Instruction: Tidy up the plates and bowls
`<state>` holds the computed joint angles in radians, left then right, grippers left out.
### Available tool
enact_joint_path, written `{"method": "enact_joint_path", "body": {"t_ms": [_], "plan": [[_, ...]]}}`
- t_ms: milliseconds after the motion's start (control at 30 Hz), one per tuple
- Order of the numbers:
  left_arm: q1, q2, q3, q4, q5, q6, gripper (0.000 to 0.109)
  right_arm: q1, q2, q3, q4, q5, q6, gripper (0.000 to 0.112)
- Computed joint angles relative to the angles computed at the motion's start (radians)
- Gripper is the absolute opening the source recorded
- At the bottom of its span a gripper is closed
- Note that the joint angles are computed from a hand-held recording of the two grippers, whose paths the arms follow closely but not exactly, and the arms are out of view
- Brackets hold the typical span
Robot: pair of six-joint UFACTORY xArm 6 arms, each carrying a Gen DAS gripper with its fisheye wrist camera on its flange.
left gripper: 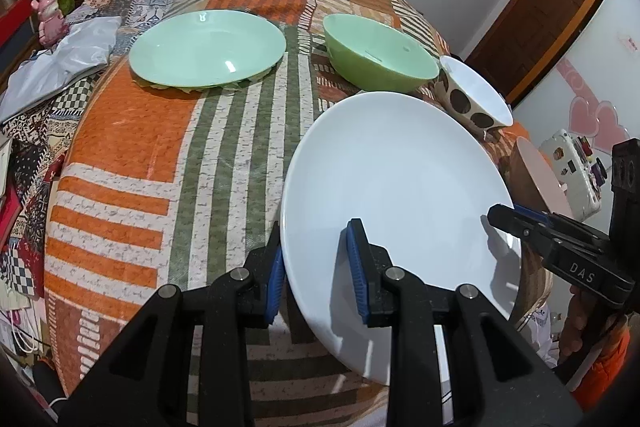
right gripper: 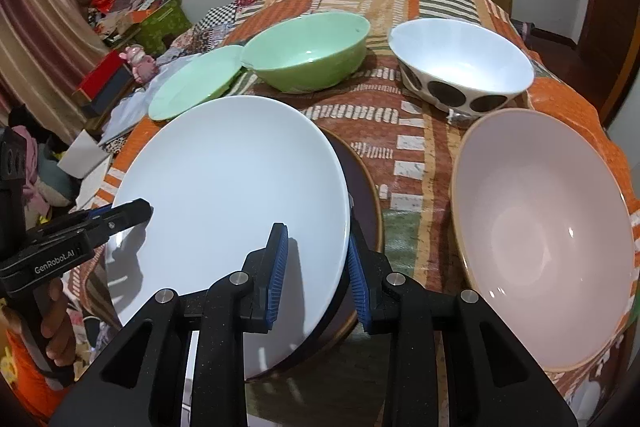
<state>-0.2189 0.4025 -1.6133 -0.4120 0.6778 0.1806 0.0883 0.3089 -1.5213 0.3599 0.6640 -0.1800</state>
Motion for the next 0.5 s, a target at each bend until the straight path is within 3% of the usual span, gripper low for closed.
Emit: {"method": "enact_joint_path", "body": {"t_ms": [500], "plan": [[0.007,0.061,-0.063,-0.039,0.047,-0.019,0.03,-0.009,-0.016,0.02,0.032,0.004,-0.012,0.027]]}}
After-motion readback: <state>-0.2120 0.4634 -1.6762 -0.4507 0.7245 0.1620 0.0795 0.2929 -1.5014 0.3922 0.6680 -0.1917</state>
